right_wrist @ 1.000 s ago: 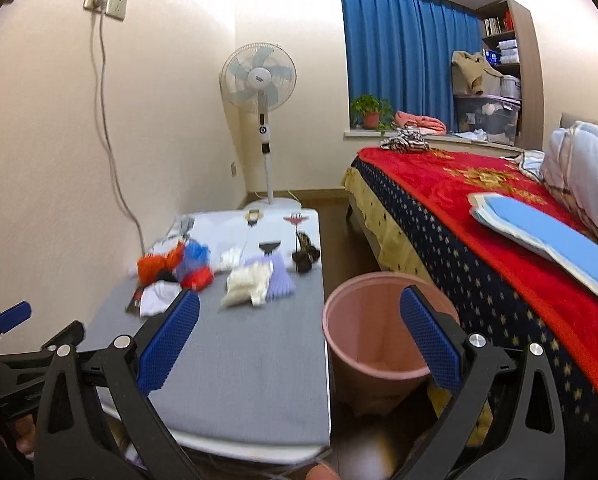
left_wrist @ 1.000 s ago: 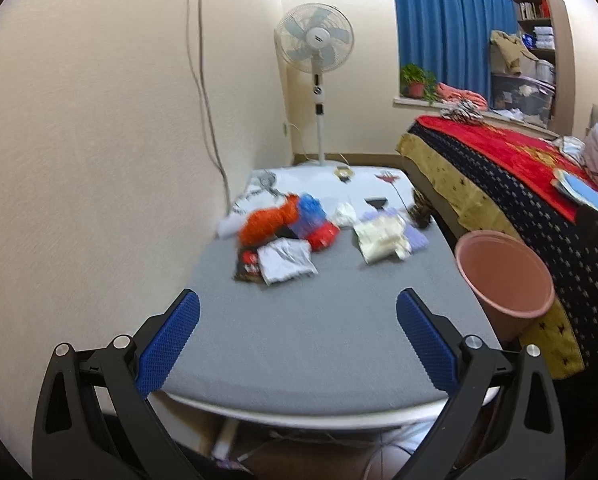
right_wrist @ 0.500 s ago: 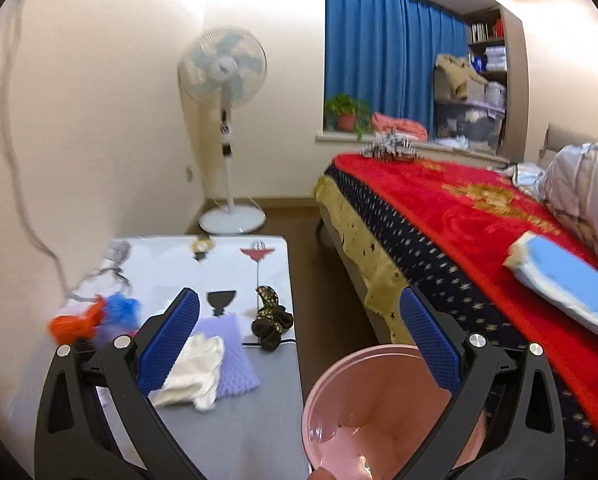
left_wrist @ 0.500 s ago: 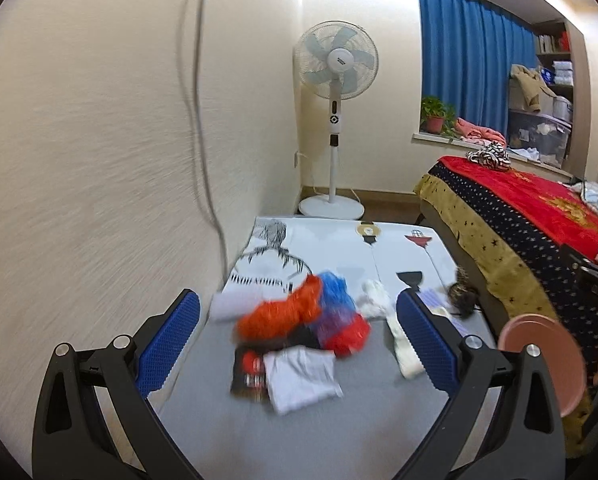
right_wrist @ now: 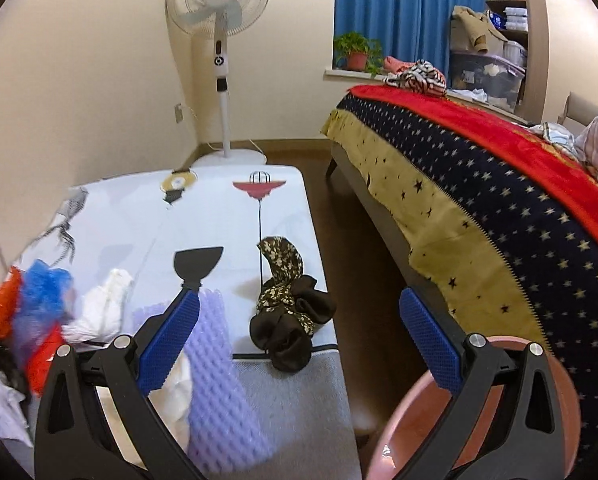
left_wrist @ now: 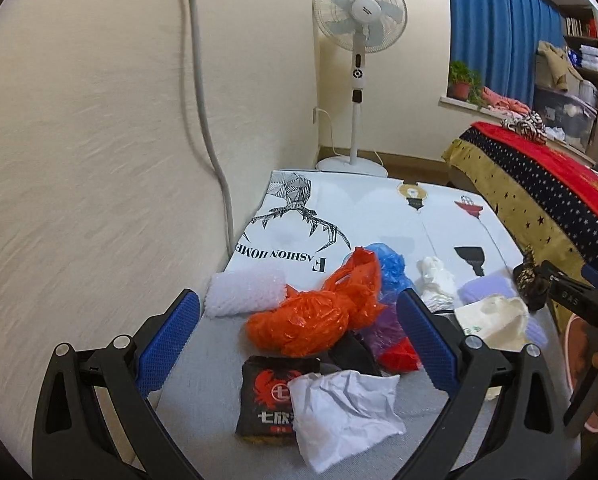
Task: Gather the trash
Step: 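Move the right tool to the patterned cloth and close on it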
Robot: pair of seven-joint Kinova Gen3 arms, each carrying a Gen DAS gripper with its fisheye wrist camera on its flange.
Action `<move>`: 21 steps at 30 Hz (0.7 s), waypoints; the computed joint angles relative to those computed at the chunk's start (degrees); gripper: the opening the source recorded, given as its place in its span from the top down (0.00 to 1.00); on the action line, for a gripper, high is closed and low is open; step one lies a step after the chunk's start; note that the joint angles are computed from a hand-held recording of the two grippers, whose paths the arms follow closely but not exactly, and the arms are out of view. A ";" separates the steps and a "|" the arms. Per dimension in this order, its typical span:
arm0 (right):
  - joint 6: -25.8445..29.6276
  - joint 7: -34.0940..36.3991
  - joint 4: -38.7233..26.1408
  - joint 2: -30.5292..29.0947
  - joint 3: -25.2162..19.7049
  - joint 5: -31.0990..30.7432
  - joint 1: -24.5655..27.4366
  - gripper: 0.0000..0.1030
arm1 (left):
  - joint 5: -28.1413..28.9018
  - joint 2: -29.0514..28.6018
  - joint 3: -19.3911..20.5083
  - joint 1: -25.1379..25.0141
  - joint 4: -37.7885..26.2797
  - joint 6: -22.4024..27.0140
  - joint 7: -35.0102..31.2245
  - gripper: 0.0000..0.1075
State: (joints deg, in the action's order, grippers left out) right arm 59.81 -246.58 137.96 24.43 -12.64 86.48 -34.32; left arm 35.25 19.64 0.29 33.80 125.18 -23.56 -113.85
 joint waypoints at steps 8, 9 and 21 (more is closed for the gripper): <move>-4.55 -1.91 -0.30 2.56 0.10 6.34 5.88 0.28 | -8.40 1.79 2.37 -4.01 -0.20 -0.15 7.50 0.11; -5.76 -0.94 -0.80 2.42 0.16 6.52 6.90 0.33 | -8.86 1.76 2.37 -4.00 -0.01 -0.46 8.09 0.11; -2.91 -3.32 1.96 1.04 -2.44 10.13 5.88 0.94 | -9.72 2.13 1.69 -3.35 0.83 -2.83 9.54 0.11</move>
